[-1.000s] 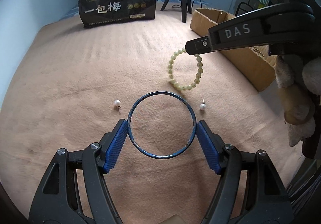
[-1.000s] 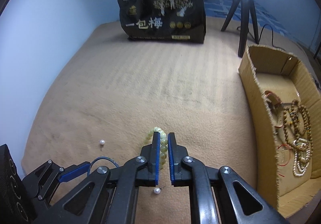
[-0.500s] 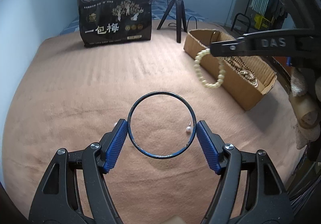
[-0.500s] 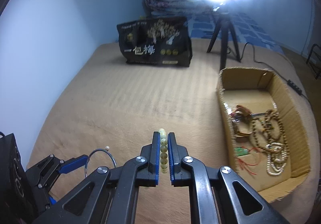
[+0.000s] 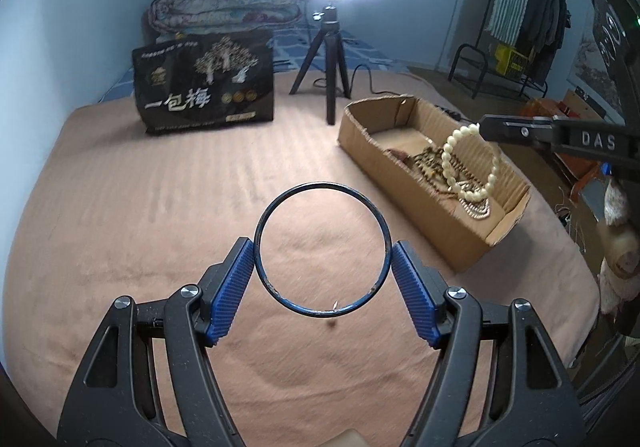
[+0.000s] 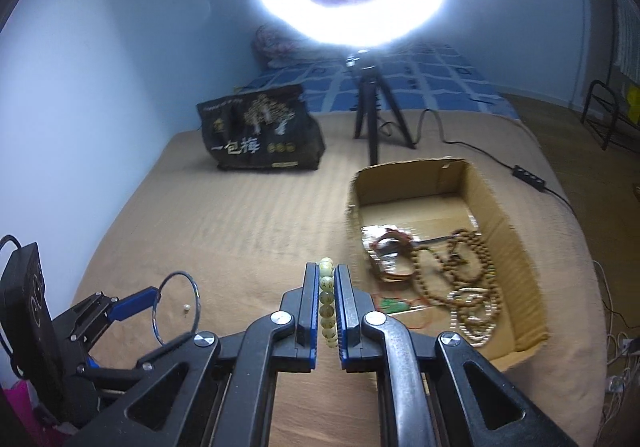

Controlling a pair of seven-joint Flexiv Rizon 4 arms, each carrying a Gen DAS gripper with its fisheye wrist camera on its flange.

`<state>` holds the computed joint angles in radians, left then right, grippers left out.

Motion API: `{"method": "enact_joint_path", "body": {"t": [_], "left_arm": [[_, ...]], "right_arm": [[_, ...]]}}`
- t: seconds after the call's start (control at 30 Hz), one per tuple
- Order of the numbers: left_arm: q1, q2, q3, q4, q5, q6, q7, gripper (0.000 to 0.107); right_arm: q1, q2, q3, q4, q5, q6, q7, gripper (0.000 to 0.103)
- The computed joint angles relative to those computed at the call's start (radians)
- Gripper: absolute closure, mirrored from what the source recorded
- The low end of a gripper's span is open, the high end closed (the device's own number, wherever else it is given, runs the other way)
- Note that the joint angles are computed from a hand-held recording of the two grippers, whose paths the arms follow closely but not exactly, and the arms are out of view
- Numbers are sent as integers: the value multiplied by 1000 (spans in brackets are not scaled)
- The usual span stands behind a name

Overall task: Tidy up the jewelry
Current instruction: 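Carry the bangle and bracelet into the cardboard box and open both grippers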

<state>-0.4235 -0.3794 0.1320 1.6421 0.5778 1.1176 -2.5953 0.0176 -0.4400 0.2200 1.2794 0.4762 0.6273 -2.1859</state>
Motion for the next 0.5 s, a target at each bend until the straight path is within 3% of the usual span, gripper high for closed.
{"method": "enact_joint_path", "body": {"t": [0.5], "left_arm": [[11, -147, -2, -226, -106, 1, 146, 34]], "right_arm": [[-47, -65, -26, -83, -30, -18, 45, 98]]}}
